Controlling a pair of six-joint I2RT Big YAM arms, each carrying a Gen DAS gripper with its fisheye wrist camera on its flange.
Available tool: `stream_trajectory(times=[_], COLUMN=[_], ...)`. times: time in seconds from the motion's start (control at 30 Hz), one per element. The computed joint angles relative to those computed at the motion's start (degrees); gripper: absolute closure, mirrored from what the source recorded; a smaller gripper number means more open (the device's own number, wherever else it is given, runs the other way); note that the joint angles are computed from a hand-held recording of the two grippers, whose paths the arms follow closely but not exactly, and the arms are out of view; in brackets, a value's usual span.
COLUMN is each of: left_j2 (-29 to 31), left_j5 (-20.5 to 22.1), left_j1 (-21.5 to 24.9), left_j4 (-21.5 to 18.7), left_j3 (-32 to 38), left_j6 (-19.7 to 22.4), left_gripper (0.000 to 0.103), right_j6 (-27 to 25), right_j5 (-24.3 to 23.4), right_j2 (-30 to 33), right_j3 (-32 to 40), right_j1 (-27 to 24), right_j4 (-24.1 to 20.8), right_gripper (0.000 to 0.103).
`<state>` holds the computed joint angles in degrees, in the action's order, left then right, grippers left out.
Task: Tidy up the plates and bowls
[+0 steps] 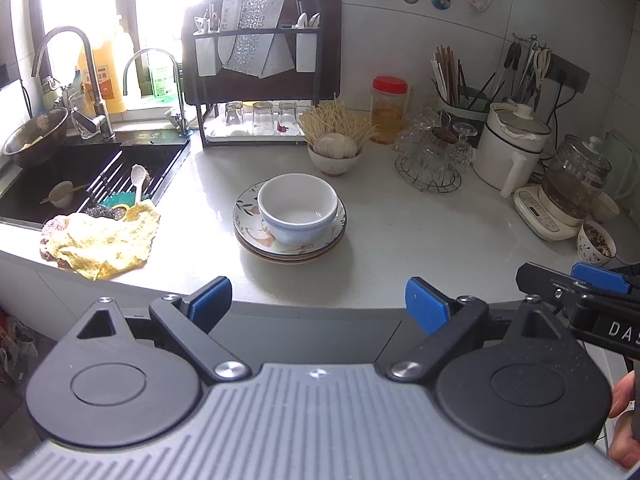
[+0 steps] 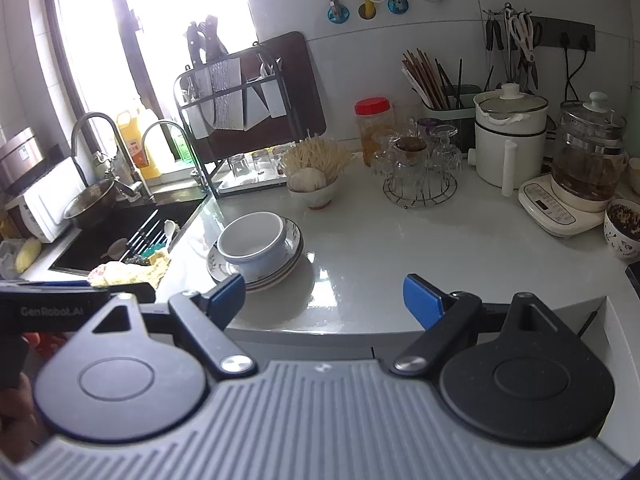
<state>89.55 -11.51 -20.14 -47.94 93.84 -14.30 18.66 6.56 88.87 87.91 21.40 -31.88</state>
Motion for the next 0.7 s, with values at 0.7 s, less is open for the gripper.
stream_trajectory(times=[0.7], left_j2=[-1.6], left_j5=[2.3], left_j1=[2.8], left_j4=[-0.1], left_j3=[-2.3], left_j6=[1.0], left_gripper=[0.007], right_j6=[-0.2], right_j5=[1.9], right_j2=[1.9], right_j3=[2.5], right_j1=[3.1], right_j4=[-2.1], right_gripper=[0.016])
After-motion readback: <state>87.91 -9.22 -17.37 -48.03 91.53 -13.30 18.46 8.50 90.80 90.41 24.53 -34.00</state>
